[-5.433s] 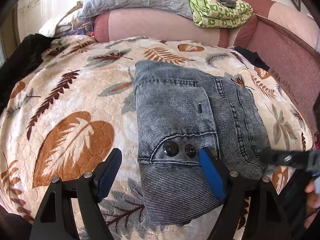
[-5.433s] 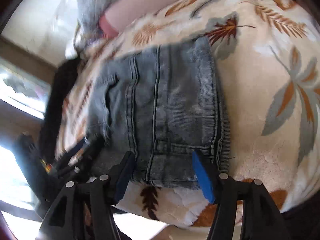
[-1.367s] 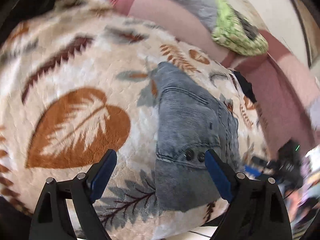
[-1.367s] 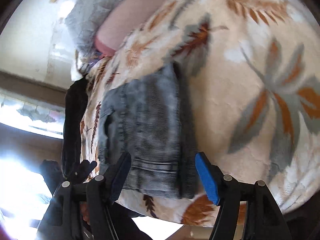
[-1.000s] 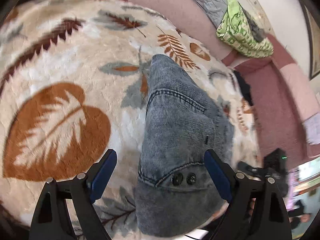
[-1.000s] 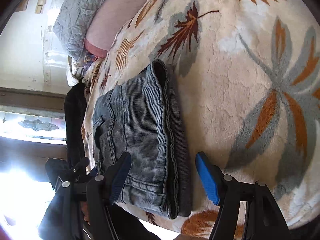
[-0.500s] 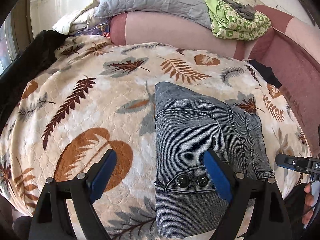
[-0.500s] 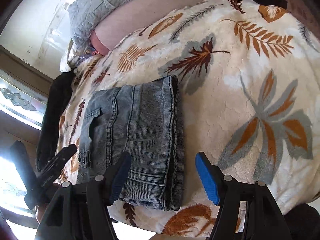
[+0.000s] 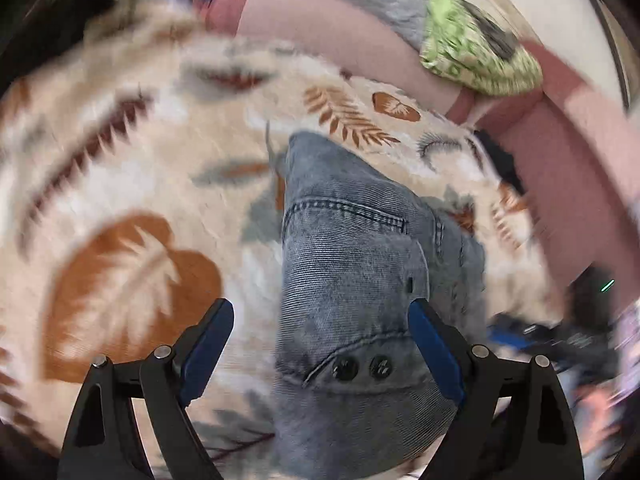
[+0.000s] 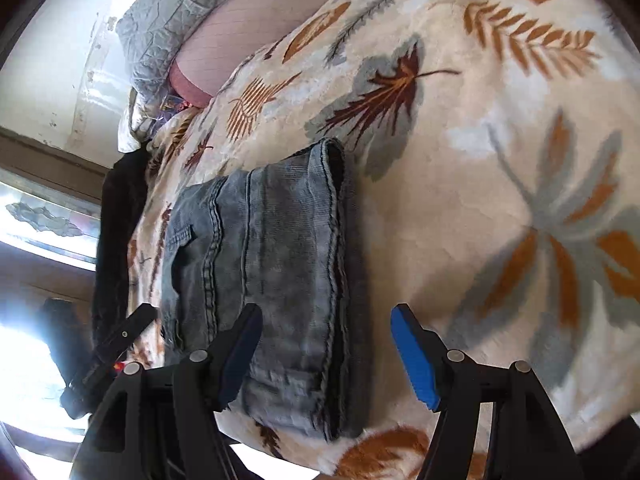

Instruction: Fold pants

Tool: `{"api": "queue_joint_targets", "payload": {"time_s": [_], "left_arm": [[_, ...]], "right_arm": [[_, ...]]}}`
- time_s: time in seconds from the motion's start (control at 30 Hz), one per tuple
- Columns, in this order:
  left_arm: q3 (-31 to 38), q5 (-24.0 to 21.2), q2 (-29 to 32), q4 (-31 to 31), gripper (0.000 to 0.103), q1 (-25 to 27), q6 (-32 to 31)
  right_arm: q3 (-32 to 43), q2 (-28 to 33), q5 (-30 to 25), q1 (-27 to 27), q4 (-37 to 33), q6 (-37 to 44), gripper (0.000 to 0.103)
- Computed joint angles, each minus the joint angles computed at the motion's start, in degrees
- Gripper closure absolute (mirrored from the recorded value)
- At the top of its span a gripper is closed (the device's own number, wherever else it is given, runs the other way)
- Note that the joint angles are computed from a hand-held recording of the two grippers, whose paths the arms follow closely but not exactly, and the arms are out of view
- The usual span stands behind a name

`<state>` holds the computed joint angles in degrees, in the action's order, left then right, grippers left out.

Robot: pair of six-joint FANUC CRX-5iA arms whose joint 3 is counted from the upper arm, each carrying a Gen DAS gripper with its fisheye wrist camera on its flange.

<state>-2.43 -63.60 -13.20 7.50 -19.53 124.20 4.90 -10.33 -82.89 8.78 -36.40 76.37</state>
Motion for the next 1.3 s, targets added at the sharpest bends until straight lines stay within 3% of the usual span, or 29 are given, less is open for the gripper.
{"api": "queue_joint_targets", "payload": {"time_s": [0.07,0.1,0.13,0.17,0.2,0.23,0.27,0.37,0.47,0.67,0.8,0.83,0.87,0.93,1.0,1.03,1.13,1.2,1.23,1.3], "left_arm": [[-4.45,2.67,0.5,9.92,0.014,3.32,-6.66],[-4.49,1.59,1.54,11.73,0.014,3.85,-7.96],[-3.36,0.47,2.71,10.56,0.02,3.16,-7.36],[-2.63,0.39,3.44,9.64,0.033,2.29,-8.19],[-1.9,0.24,3.84,8.71,0.039,1.57,-8.26],[-0.74,-0.56,4.22,7.24,0.049,0.9,-6.85],[0.21,-1.08,4.43,6.07,0.064,0.39,-6.18],[4.25,-3.37,5.05,0.43,0.074,-2.33,-4.6],[9.99,-5.66,5.71,-8.49,0.078,-6.76,-3.14],[18.38,-5.96,5.32,-20.92,0.078,-9.27,-0.38],[16.54,-3.03,5.2,-18.12,0.075,-4.19,-1.07],[15.26,-1.93,5.6,-17.93,0.069,-3.14,-1.09],[14.99,-2.89,6.51,-18.23,0.055,-2.95,-0.83],[13.56,-5.58,8.21,-16.41,0.039,-1.63,-0.31],[12.5,-7.88,8.96,-14.76,0.039,-0.96,-0.3],[10.91,-6.67,7.43,-15.01,0.038,-1.31,0.41],[12.67,-9.39,5.57,-22.25,0.034,-5.4,5.46],[13.05,-9.67,4.49,-27.36,0.021,-8.83,9.93],[13.73,-10.75,5.08,-28.73,0.018,-9.82,10.28],[16.31,-16.31,9.21,-28.97,0.018,-10.71,7.02]], "right_arm": [[0.61,1.64,-0.57,-1.57,-3.46,0.54,0.033],[1.02,2.39,-1.16,-1.8,-4.59,0.89,0.032],[1.51,2.77,-1.31,-0.91,-4.12,1.09,0.035],[2.15,2.98,-1.48,0.74,-2.36,1.83,0.041],[2.56,2.93,-1.38,3.86,1.69,2.06,0.067],[2.61,2.74,-1.15,4.97,2.88,1.94,0.074],[2.7,2.37,-0.77,6.24,4.45,1.59,0.076],[3.27,0.96,0.64,8.38,6.49,2.03,0.084],[4.67,-0.76,3.4,11.44,9.17,2.16,0.086],[11.54,1.1,8.66,15.53,12.39,3.53,0.087],[12.59,3.84,13.93,17.31,13.89,5.18,0.087],[13.51,6.02,12.83,17.58,14.18,5.37,0.083],[14.02,7.87,11.56,17.83,14.42,4.95,0.083],[13.42,10.84,8.39,18.89,17.14,2.13,0.078],[9.7,10.58,8.17,23.22,26.56,-1.25,0.07],[6.8,8.43,10.23,24.43,28.69,-1.18,0.069],[0.47,1.94,16.1,27.9,35.06,-3.5,0.069],[-1.7,-0.84,18.67,29.19,36.71,-4.52,0.06],[-2.8,-1.5,18.91,29.57,37.04,-5.13,0.046],[-1.87,1.48,14.72,29.91,36.28,-3.34,0.035]]}}
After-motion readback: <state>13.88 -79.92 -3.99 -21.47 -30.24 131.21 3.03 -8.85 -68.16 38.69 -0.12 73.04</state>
